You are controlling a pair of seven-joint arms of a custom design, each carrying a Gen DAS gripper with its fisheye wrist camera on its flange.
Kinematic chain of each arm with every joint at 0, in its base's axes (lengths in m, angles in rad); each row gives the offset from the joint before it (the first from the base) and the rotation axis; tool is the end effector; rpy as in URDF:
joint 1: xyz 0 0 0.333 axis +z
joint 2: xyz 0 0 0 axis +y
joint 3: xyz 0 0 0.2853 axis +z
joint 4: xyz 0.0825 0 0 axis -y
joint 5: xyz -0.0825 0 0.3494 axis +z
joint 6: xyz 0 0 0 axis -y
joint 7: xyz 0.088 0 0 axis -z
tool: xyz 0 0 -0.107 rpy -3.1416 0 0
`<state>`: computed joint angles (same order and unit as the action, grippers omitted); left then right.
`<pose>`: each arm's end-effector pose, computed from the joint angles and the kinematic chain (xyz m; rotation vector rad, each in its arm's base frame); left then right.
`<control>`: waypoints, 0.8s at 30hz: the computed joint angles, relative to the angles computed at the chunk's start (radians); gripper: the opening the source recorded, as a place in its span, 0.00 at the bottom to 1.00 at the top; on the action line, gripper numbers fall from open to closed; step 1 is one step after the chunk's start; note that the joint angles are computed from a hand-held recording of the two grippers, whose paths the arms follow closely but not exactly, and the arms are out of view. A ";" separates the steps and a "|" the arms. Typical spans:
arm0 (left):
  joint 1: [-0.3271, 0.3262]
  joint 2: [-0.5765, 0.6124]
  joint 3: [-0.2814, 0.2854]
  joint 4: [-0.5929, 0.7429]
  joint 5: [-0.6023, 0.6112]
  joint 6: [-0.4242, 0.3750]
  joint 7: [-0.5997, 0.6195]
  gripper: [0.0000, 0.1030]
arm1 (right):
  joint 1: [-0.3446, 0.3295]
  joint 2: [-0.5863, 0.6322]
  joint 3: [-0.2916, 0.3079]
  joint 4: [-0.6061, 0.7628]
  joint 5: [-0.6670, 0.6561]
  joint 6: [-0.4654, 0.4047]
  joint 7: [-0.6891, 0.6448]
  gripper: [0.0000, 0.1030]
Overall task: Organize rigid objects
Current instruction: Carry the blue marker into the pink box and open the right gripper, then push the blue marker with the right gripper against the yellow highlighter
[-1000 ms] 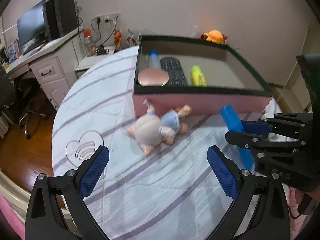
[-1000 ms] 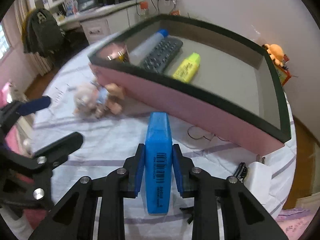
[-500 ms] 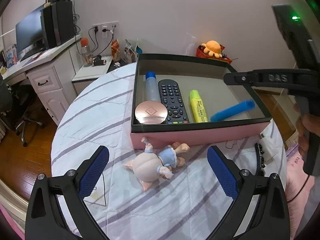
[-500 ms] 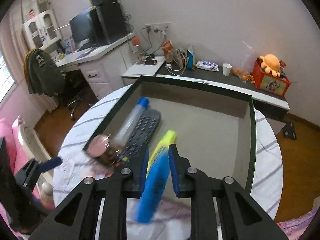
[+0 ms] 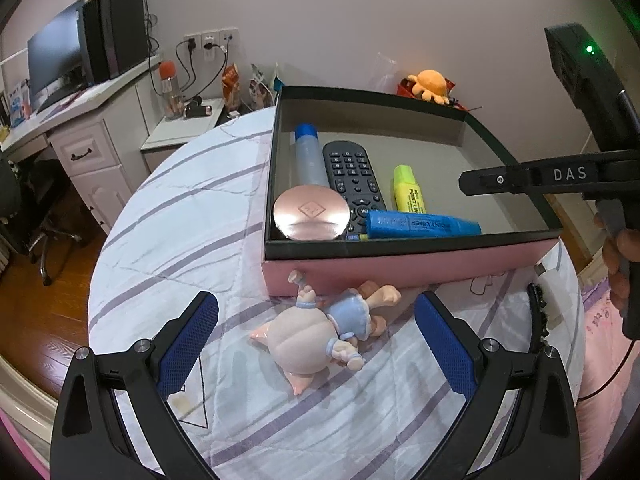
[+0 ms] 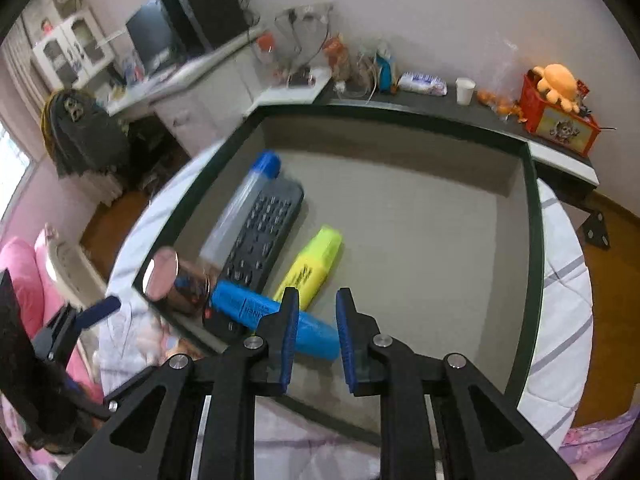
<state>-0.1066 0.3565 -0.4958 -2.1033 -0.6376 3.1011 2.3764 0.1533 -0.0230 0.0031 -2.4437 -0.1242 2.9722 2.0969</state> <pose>0.5160 -0.2766 0.3239 -1.1707 2.4930 -0.9722 0.4917 0.0862 0.3667 -1.6169 2.0885 -0.3869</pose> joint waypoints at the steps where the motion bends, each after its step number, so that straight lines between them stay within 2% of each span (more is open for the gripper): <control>1: -0.001 -0.001 0.002 -0.003 0.002 0.001 0.000 0.97 | -0.002 -0.001 0.002 0.005 -0.025 -0.017 0.013 0.19; 2: -0.002 -0.002 0.004 -0.005 0.005 0.001 -0.002 0.97 | -0.010 -0.001 0.015 0.008 0.006 -0.033 -0.019 0.19; 3: -0.004 -0.003 0.006 -0.007 0.006 0.001 -0.006 0.97 | 0.016 0.003 0.002 0.011 0.107 -0.044 -0.104 0.20; 4: 0.000 -0.004 0.002 -0.008 0.004 0.001 -0.004 0.97 | 0.021 0.001 0.002 0.007 0.137 -0.041 -0.131 0.20; 6: -0.011 -0.008 0.013 -0.012 0.012 0.002 -0.015 0.97 | 0.016 0.000 0.008 0.024 0.072 -0.087 -0.098 0.33; 7: -0.012 -0.010 0.015 -0.015 0.015 0.005 -0.017 0.97 | 0.020 0.008 0.009 0.040 0.088 -0.115 -0.133 0.42; 8: -0.006 -0.012 0.009 -0.018 0.012 0.006 -0.014 0.97 | 0.023 0.018 0.010 0.055 0.115 -0.131 -0.174 0.44; 10: 0.000 -0.014 0.003 -0.022 0.010 0.004 -0.011 0.97 | 0.024 0.039 0.014 0.087 0.162 -0.164 -0.248 0.44; 13: -0.009 -0.020 0.015 -0.029 0.018 0.005 -0.020 0.97 | 0.027 0.077 0.022 0.159 0.107 -0.262 -0.266 0.44; 15: -0.010 -0.021 0.017 -0.030 0.020 0.004 -0.024 0.97 | 0.024 0.100 0.018 0.191 0.079 -0.293 -0.241 0.44; 18: -0.012 -0.022 0.020 -0.032 0.024 0.007 -0.028 0.97 | 0.008 0.097 0.008 0.184 0.075 -0.271 -0.194 0.44; 21: -0.022 -0.019 0.030 -0.026 0.035 0.007 -0.045 0.97 | -0.014 0.110 0.022 0.190 0.194 -0.256 -0.287 0.45; 23: -0.024 -0.017 0.032 -0.023 0.043 0.002 -0.049 0.97 | -0.022 0.146 0.025 0.221 0.219 -0.264 -0.307 0.45; 24: -0.034 -0.016 0.042 -0.023 0.054 0.002 -0.057 0.97 | -0.036 0.162 0.043 0.233 0.289 -0.254 -0.371 0.45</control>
